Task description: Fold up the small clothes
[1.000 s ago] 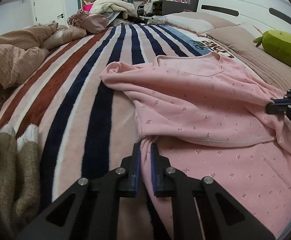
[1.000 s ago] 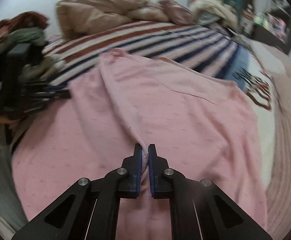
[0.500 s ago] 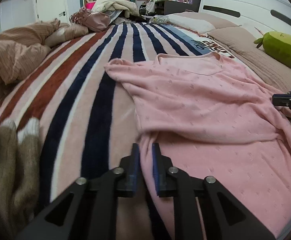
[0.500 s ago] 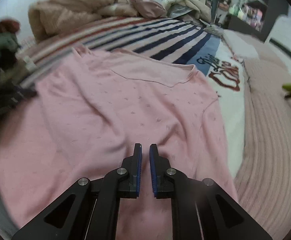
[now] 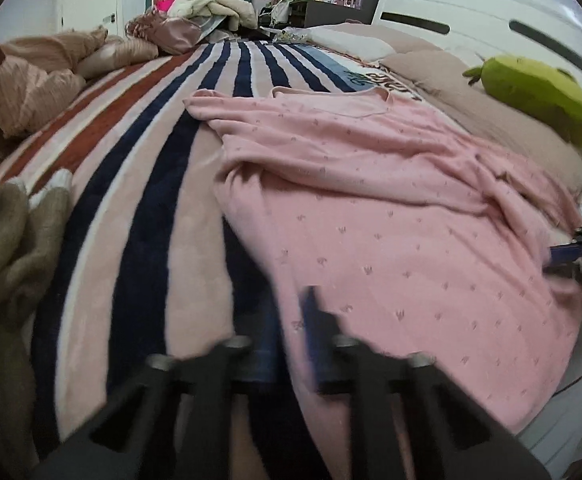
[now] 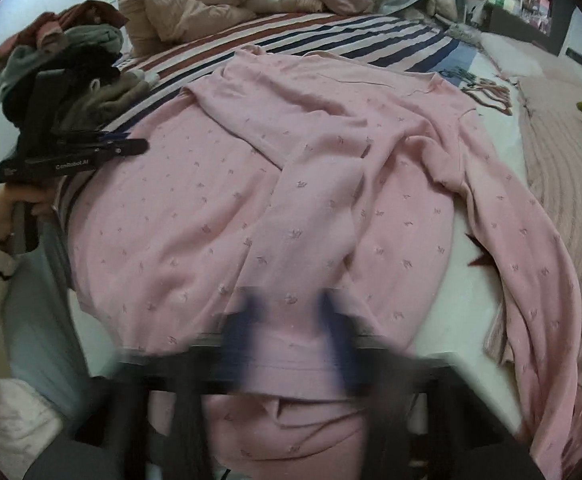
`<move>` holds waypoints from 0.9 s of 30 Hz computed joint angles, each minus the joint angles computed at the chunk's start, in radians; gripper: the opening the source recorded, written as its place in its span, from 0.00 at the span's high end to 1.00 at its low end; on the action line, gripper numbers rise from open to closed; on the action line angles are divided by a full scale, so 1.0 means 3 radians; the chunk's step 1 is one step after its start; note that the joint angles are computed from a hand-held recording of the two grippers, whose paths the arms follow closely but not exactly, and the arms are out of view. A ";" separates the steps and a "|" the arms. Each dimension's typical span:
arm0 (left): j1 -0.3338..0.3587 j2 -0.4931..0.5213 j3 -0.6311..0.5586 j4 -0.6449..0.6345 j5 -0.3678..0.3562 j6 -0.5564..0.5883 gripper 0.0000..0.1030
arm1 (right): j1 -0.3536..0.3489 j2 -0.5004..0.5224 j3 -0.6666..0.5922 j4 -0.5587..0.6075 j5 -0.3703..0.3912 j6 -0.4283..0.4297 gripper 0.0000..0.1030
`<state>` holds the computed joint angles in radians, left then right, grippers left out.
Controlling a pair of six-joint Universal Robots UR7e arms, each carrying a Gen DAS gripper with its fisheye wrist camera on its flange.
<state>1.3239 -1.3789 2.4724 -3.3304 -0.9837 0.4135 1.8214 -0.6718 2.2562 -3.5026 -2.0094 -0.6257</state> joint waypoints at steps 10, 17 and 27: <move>-0.0148 0.0245 0.0051 -0.0634 0.0625 0.0298 0.97 | -0.0146 -0.0230 0.0253 -0.0514 0.0031 0.0004 0.95; -0.0199 0.0182 0.0045 -0.0477 0.0701 0.0177 0.93 | -0.0234 -0.0175 0.0366 -0.0401 0.0151 -0.0028 0.51; -0.0503 -0.0242 0.0324 -0.0323 0.0472 -0.0219 0.58 | -0.0197 -0.0024 0.0504 -0.1210 0.0147 -0.0207 0.97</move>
